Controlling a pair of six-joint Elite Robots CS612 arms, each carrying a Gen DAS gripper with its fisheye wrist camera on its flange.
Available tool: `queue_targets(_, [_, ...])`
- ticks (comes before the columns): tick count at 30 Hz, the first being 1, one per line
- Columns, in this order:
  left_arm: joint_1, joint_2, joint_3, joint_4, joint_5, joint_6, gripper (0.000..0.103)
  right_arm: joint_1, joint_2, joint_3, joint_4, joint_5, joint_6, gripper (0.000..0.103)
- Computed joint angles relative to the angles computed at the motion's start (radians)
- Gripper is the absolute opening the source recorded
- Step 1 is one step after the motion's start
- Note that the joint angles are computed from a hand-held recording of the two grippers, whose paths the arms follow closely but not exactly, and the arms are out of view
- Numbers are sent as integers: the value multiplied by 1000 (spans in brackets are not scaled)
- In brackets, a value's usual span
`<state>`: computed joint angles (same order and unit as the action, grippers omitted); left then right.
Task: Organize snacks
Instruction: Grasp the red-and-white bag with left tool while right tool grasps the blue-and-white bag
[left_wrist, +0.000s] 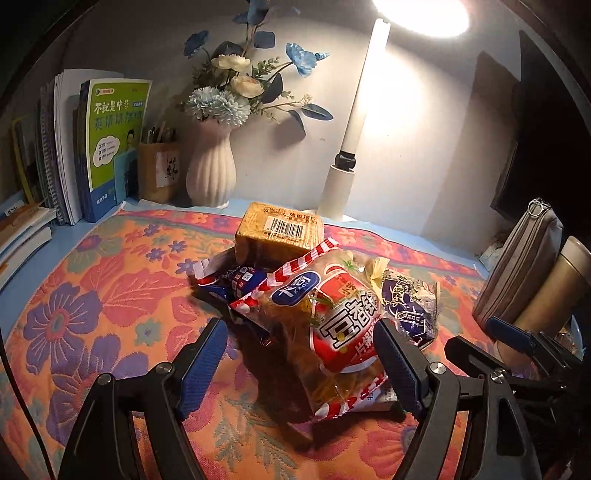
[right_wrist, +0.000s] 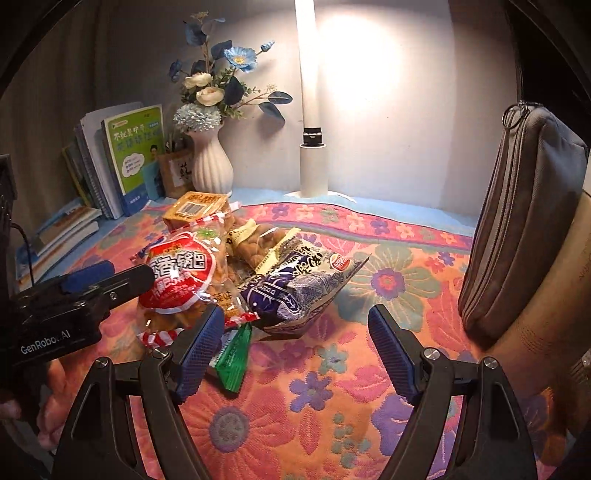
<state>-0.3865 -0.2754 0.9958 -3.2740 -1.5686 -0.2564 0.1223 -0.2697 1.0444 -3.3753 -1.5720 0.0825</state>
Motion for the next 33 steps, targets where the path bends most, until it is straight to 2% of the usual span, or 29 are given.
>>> queue_targets(3, [4,14,-16,29,-19,-19,80,-11,3,-7,49,39,31,80])
queue_targets(5, [2,13,-10,1,-9,-9,81,-14,4,-6,38,47,44,80])
queue_targets(11, [-7,9,-2,2,21,23,82,2,5,-1,15,-16,7,81])
queue_targets(17, [-2,11,-6,12,3,12,82,12,10,-7,18,-49,-25,81])
queue_targets(23, [-2,10,-3,12,0,8,83,-7,5,0,28,10,43,81])
queue_targets(26, [3,8,-1,12,-36,-1,91,-17,2,3,37,38,81,81])
queue_targets(29, [5,4,8,-20,-59,3,94,-23,-1,11,31,55,106,81])
queue_targets(31, [6,-1,1,21,-73,-18,94,-28,-4,14,36,72,122,81])
queue_targets(33, [16,3,-25,82,-158,-66,94,-33,-9,12,68,92,136,81])
